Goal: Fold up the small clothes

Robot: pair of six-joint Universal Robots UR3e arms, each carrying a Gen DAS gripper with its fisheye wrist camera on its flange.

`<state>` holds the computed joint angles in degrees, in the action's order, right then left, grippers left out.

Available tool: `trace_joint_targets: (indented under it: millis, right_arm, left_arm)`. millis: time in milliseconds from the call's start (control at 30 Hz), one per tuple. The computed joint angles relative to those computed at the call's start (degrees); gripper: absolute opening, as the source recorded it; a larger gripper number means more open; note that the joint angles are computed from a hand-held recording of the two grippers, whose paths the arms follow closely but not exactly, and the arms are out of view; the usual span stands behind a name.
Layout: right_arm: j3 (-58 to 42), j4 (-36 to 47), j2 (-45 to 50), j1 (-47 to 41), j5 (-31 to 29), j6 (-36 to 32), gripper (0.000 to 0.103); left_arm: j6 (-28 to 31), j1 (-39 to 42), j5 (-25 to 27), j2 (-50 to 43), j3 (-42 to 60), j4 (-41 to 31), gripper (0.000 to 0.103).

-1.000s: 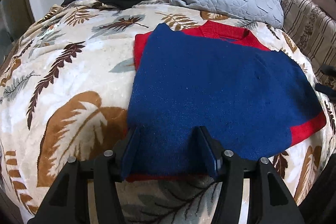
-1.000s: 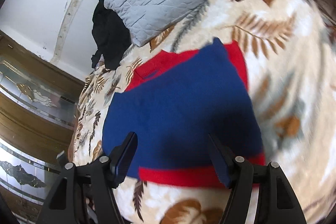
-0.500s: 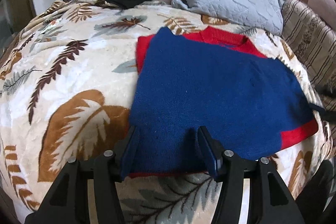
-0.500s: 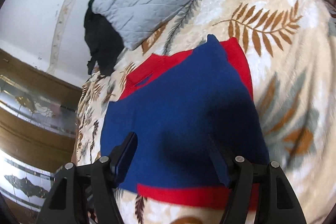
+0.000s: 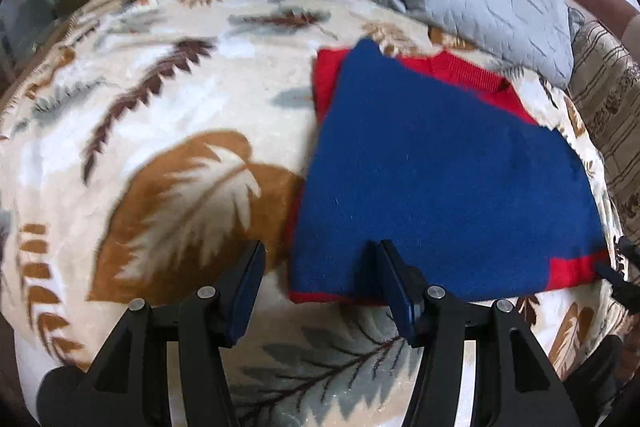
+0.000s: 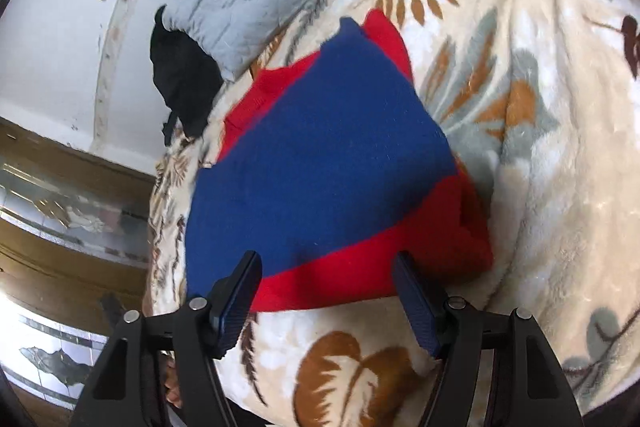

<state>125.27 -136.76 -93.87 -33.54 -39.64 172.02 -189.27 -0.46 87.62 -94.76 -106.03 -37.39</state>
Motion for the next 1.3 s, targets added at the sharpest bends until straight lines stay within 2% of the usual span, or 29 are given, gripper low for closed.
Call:
trace_joint_targets:
  millis: [167,267,433,600,667,733,767,800,933,1133,1300]
  right_arm:
    - [-2.71,-3.04,0.72,2.16,1.24,0.88,0.073]
    - [-5.09,-4.93,7.07,4.27,-4.31,4.50,0.074]
    - [-9.71,-1.42,7.01,3.95,-0.72,2.71,0.075]
    - [-29.09,-3.84,19.99,9.13,-2.63,10.22,0.075]
    - [-38.87,-1.60,27.83,10.68,-2.28,12.15,0.075]
    - [-49.39,1.84,36.15,12.69,-7.17,14.84,0.075]
    - [-52.37,2.76,38.99,13.34,-9.15,16.18,0.075]
    - [-52.95,2.31,40.65,12.82,-7.65,17.42,0.075]
    - [-43.33,-3.11,33.86,11.35,-5.16,16.71,0.075]
    - [-22.11,-4.30,17.49,7.99,-2.83,6.34,0.075]
    - [-10.00,-6.81,9.15,5.80,-1.63,1.21,0.075]
  left_arm:
    - [1.47,-1.97,0.05,-0.34,1.02,3.34,0.061]
    - [2.03,-4.36,4.04,-5.54,5.19,-1.88,0.061]
    - [2.39,-3.32,2.37,-3.56,1.35,2.56,0.061]
    - [3.28,-3.07,1.68,-4.36,2.20,4.27,0.061]
    - [3.40,-2.85,2.00,-5.06,2.76,3.15,0.061]
    - [3.18,-2.09,1.41,-4.51,2.07,2.77,0.061]
    - [3.10,-1.57,0.89,-3.92,1.73,2.50,0.061]
    - [3.26,-1.07,0.55,-3.37,1.50,2.54,0.061]
    - [3.57,0.37,-1.56,-3.66,3.86,1.84,0.061]
    - [3.14,-0.13,-4.94,-10.61,15.61,-0.76,0.061]
    - [1.10,-1.03,-3.46,-19.70,28.38,-4.85,0.061]
